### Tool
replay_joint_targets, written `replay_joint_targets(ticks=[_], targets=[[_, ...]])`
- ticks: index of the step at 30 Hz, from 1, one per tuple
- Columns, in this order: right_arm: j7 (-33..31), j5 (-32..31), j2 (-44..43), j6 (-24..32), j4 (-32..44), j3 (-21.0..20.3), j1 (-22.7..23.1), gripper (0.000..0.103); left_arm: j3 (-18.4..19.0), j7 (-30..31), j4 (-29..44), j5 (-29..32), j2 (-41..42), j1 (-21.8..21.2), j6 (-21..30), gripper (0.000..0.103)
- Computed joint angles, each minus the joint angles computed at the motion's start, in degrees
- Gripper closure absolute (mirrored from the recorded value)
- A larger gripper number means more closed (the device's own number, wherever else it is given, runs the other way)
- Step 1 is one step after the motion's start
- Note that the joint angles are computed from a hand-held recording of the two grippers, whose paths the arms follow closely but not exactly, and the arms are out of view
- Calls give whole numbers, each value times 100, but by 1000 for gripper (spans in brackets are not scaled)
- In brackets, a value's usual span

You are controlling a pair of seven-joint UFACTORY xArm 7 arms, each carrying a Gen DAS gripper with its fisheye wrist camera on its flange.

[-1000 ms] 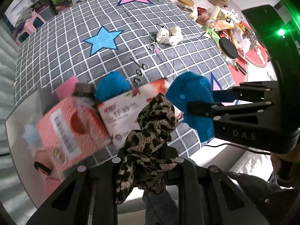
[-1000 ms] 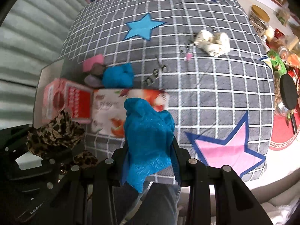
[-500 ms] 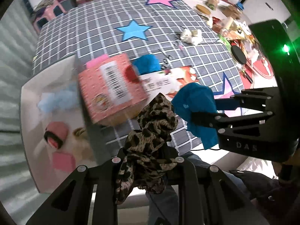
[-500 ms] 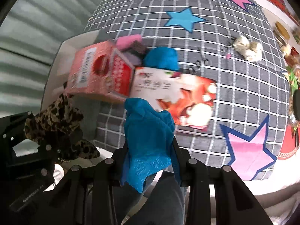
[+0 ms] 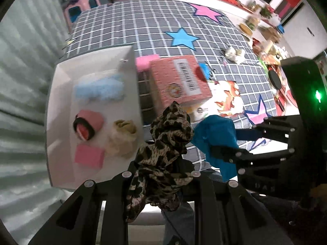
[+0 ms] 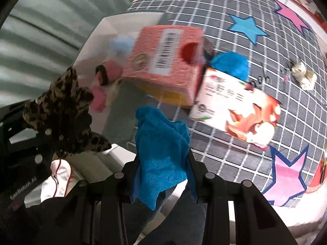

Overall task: Organize soft objects
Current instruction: 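Lower both held items into the white box and open both tools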

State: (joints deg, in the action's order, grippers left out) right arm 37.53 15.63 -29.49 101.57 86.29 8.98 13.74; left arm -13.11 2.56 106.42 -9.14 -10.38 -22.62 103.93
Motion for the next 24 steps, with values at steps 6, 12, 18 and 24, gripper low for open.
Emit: replay_joint_targets(ticks=[6, 12, 18, 24], targets=[[-79, -52, 383, -100, 338, 164, 127, 64, 201, -48, -206, -5, -197, 215, -58, 79], [-200, -176, 835, -103, 847, 247, 255, 64, 367, -88, -281, 6, -277, 472, -151, 79], [-317, -314, 1366, -110, 1458, 308, 379, 64, 474, -164, -322, -9, -272, 668, -263, 79], [-423, -476, 1940, -128, 2127, 342, 512, 64, 544, -235, -361, -38, -241, 792, -355, 79]])
